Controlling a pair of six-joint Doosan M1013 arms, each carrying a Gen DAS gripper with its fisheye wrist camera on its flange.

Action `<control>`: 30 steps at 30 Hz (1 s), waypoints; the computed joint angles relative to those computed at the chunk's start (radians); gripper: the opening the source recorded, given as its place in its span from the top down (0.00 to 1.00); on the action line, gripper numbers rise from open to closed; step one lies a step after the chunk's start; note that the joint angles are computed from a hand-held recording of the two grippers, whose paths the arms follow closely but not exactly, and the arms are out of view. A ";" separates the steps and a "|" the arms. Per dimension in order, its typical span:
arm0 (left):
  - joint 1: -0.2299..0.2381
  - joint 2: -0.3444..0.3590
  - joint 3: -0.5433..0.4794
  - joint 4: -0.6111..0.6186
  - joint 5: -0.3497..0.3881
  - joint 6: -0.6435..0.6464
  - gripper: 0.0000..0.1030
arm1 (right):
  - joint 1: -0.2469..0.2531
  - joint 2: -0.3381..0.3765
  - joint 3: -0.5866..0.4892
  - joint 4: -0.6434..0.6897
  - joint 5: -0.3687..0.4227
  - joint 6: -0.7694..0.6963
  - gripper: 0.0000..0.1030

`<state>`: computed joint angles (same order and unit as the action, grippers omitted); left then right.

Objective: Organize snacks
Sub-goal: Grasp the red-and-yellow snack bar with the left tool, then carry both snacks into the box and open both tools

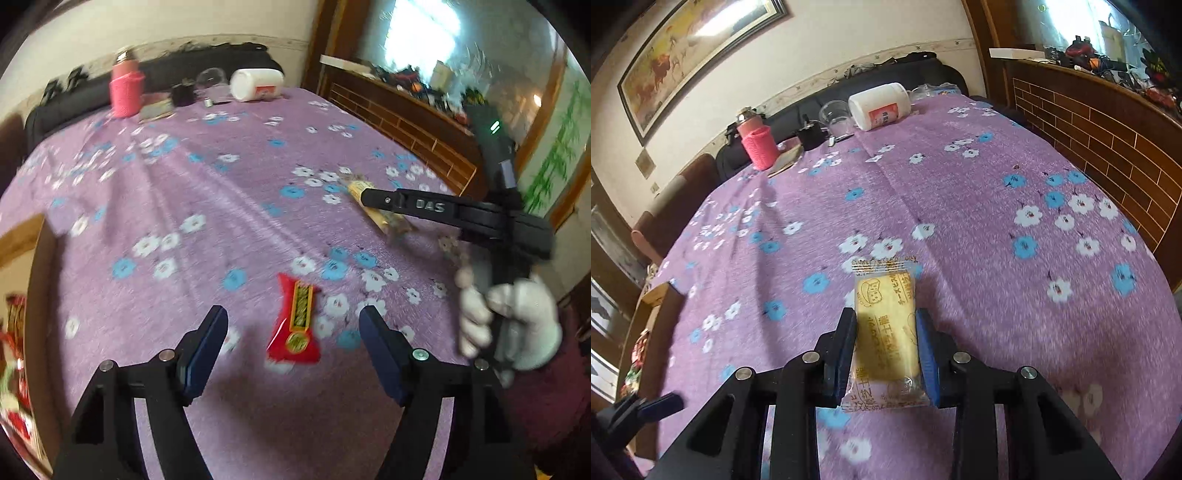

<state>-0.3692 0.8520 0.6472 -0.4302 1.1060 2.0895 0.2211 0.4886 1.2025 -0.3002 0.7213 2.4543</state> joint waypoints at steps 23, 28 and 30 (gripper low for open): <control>0.103 -0.089 0.117 0.010 -0.147 -0.256 0.83 | 0.099 0.022 -0.096 0.190 -0.025 -0.317 0.66; 0.129 -0.119 0.159 0.061 -0.217 -0.324 0.83 | 0.130 0.058 -0.165 0.228 0.010 -0.396 0.66; 0.138 -0.131 0.175 0.090 -0.247 -0.352 0.83 | 0.140 0.076 -0.198 0.249 0.028 -0.424 0.66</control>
